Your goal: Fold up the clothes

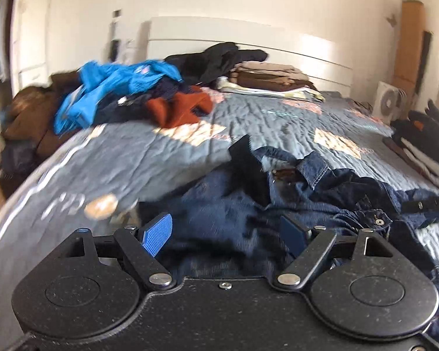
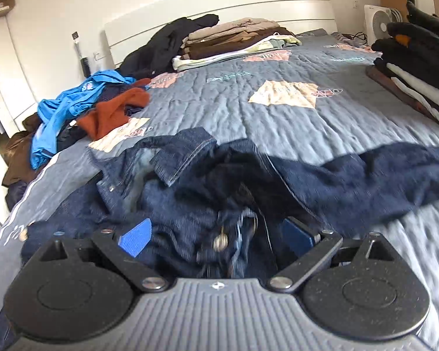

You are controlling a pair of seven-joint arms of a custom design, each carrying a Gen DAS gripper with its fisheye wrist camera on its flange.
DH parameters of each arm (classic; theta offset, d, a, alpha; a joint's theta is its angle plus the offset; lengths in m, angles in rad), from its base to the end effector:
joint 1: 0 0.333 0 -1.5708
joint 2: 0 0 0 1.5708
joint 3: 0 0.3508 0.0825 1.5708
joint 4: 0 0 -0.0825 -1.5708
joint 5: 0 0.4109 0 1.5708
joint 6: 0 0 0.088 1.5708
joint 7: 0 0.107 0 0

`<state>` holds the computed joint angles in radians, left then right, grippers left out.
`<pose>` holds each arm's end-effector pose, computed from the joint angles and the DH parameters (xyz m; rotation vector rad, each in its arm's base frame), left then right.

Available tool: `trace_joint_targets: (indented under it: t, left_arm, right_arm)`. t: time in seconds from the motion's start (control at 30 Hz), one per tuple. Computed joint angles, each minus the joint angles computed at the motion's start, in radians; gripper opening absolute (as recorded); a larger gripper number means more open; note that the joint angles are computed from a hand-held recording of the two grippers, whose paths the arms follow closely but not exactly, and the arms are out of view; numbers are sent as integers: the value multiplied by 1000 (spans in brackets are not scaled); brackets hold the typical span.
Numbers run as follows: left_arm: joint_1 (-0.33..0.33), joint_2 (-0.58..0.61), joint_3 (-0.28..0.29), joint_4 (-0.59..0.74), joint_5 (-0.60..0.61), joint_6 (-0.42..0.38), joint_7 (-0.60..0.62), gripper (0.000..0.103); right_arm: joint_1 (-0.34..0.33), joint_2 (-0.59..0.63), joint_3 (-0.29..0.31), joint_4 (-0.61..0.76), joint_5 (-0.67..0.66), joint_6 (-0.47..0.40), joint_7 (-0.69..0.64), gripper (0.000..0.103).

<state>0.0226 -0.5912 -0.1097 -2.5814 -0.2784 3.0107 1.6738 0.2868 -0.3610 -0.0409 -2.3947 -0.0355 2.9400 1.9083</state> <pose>0.4180 -0.0245 0.5943 -1.6696 1.5878 -0.9984 0.4814 0.1208 0.5838 -1.5674 1.6722 -0.5371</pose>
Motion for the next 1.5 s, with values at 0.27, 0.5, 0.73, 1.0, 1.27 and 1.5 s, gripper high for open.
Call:
trace_joint_targets:
  t: [0.27, 0.5, 0.73, 1.0, 1.27, 1.5]
  left_arm:
    - [-84, -64, 65, -71, -53, -21, 39, 79]
    - [-111, -45, 49, -72, -59, 16, 86, 79]
    - [-137, -8, 51, -69, -77, 36, 116, 79]
    - [-97, 8, 23, -58, -79, 57, 73, 79]
    - [-83, 14, 10, -58, -55, 69, 54, 80]
    - [-85, 18, 2, -62, -35, 84, 63, 81]
  right_arm:
    - [-50, -136, 111, -135, -139, -20, 44, 96]
    - [-153, -134, 202, -117, -302, -69, 216, 96]
    - [-62, -144, 161, -103, -307, -119, 222, 96]
    - [0, -147, 120, -85, -269, -111, 139, 96]
    - [54, -145, 1, -109, -135, 7, 59, 97]
    - [20, -106, -201, -128, 17, 159, -30, 97]
